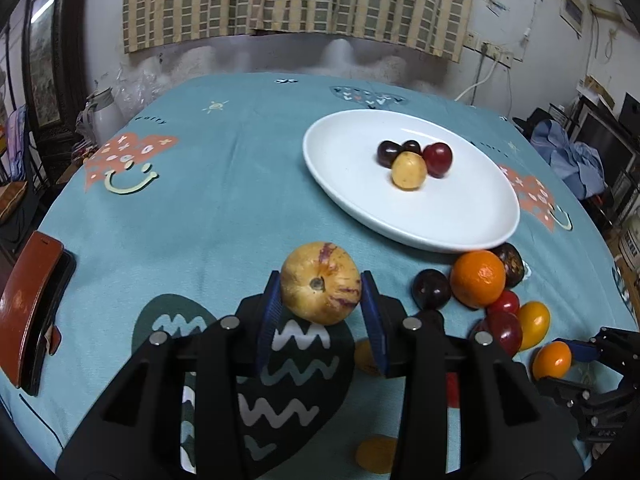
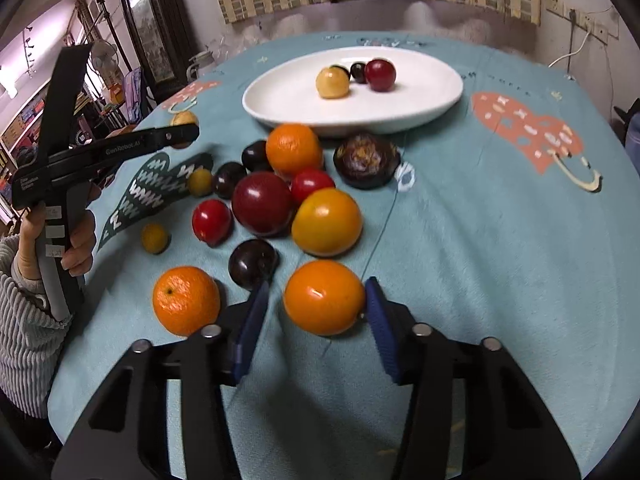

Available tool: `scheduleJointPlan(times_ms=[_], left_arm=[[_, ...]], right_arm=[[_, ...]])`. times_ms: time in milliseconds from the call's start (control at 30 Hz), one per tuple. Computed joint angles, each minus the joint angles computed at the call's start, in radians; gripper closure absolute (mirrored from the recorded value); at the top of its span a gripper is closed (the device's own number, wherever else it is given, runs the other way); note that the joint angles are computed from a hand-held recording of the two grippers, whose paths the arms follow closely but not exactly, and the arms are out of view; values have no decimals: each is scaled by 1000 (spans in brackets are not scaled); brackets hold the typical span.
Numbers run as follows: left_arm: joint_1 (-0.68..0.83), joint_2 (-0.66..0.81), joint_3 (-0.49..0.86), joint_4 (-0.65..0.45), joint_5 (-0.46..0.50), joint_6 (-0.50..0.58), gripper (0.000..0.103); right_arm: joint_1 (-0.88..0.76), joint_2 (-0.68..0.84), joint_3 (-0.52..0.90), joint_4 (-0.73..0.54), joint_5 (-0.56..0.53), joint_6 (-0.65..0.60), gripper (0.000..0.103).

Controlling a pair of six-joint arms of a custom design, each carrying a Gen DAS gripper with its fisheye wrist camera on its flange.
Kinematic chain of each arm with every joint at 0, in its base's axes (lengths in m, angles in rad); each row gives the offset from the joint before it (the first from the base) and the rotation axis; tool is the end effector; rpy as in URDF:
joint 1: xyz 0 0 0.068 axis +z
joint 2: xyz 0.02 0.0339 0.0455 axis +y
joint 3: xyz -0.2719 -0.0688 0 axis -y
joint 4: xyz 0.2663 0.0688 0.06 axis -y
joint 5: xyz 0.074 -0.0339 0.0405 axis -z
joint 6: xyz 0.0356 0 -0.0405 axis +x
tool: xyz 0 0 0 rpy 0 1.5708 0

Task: Organize fruits
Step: 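Grasp the speckled pear with the left tool while the right tool grasps a small orange fruit, then place the pear and small orange fruit onto the white plate with both tools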

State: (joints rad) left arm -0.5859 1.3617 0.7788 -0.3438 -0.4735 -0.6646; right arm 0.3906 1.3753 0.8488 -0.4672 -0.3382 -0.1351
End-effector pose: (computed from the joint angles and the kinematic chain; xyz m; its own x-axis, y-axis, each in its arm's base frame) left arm 0.2443 -0.1426 0.1985 -0.6873 -0.2027 -0.6976 -0.2031 0.9756 -0.0833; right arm 0.2602 0.1199 0.2081 -0.6969 -0.4244 -0.5781 -0.6261 0.7531 0.2020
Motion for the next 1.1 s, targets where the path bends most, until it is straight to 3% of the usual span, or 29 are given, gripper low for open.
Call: scheduleJointPlan(times_ms=[233,300,467,633,733,767,800,867,1100], left_arm=[[-8,28,22,2,14,1,64],[-3,48,67,-14,21,17,64],[4,168,244,-33,7,91,63],[41,304,357,-29,30,89,63],[61,326,359,-10,68,107,60],[60,323,354,-7,58,112,47],[56,318,348,-1,36,118,35],[45,296,329,11,-14,127,33],[30,151,251,-25,-56,80,33]], right_arm=[[-77,-81,-10,46,-102,49,63],[-89,-83,38,50,-86,64,63],[-44,128,296,42,-5,101,63],[-29,336,367,239,-53,256,62],[-9,390,414,212,5,263,62],[-9,382,405,225,16,258,59],[-13,361,380,258,16,261,46],[-25,317,331,324,8,282,35],[-47,148,283,252,-74,274,35]])
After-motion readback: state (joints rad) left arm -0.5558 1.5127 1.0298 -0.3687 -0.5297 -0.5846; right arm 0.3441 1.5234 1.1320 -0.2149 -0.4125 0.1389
